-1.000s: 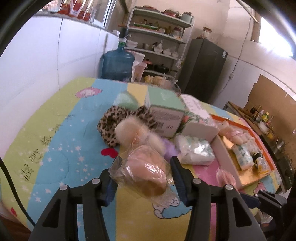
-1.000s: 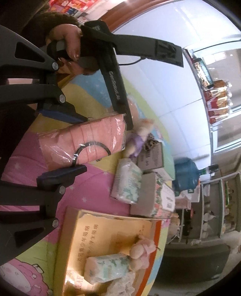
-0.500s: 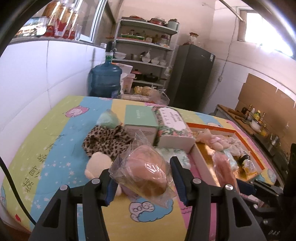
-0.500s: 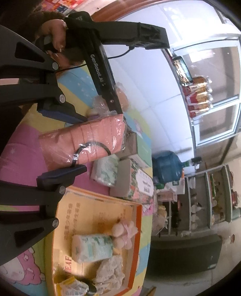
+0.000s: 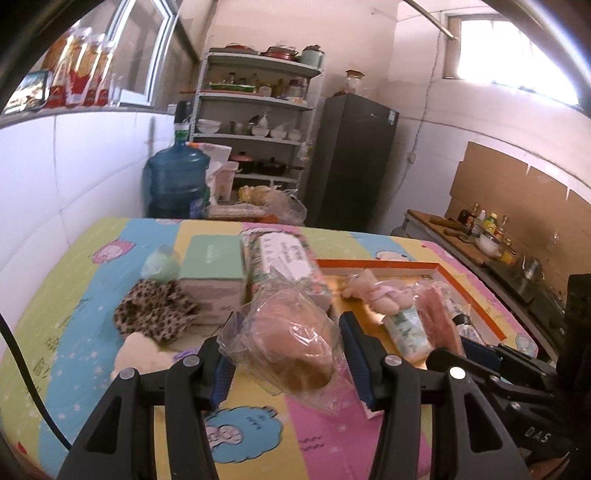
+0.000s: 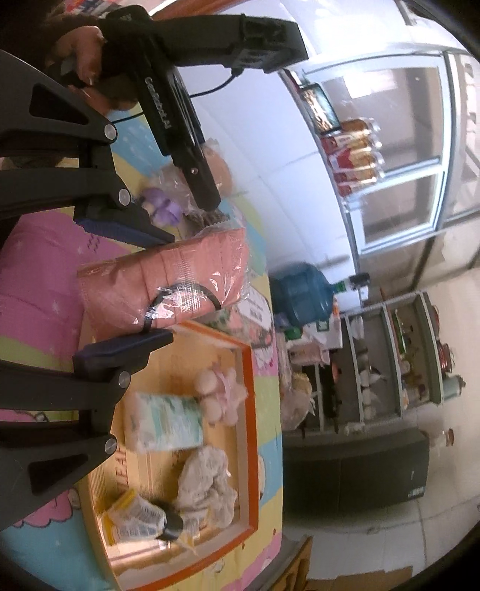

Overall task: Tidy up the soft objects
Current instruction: 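Carry the wrapped bun and pink pack over the box with both grippers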

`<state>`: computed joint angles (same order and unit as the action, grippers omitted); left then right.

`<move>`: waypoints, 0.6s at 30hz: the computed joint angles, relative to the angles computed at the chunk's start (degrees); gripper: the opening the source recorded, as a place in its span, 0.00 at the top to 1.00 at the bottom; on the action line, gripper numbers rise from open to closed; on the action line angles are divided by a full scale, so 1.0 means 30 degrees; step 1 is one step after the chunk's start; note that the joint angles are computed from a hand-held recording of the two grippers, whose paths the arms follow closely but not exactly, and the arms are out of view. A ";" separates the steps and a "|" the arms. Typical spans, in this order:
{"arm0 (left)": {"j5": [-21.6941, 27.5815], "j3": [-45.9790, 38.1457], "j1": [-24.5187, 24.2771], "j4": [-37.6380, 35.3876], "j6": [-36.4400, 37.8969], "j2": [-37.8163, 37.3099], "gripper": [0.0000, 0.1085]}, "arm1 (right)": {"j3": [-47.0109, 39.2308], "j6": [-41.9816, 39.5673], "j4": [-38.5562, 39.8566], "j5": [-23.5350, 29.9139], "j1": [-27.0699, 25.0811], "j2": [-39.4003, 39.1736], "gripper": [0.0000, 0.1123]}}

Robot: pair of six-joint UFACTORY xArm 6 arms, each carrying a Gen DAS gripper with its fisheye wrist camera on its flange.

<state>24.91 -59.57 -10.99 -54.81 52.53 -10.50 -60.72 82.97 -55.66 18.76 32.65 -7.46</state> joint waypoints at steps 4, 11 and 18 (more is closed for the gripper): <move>-0.0406 -0.0224 -0.0544 -0.0408 0.0443 0.0169 0.51 | 0.0496 0.0754 -0.0737 0.0381 -0.0311 -0.0648 0.59; -0.0655 -0.0544 -0.1492 -0.0575 0.0445 0.0613 0.51 | 0.1570 0.1694 -0.1552 0.1070 -0.0832 -0.1983 0.59; -0.0518 -0.0738 -0.2309 -0.0576 0.0578 0.0945 0.51 | 0.2748 0.2340 -0.1910 0.1618 -0.1402 -0.3258 0.59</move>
<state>23.36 -61.78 -17.92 -56.54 54.26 -7.67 -52.48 89.99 -61.39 23.62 28.44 -17.24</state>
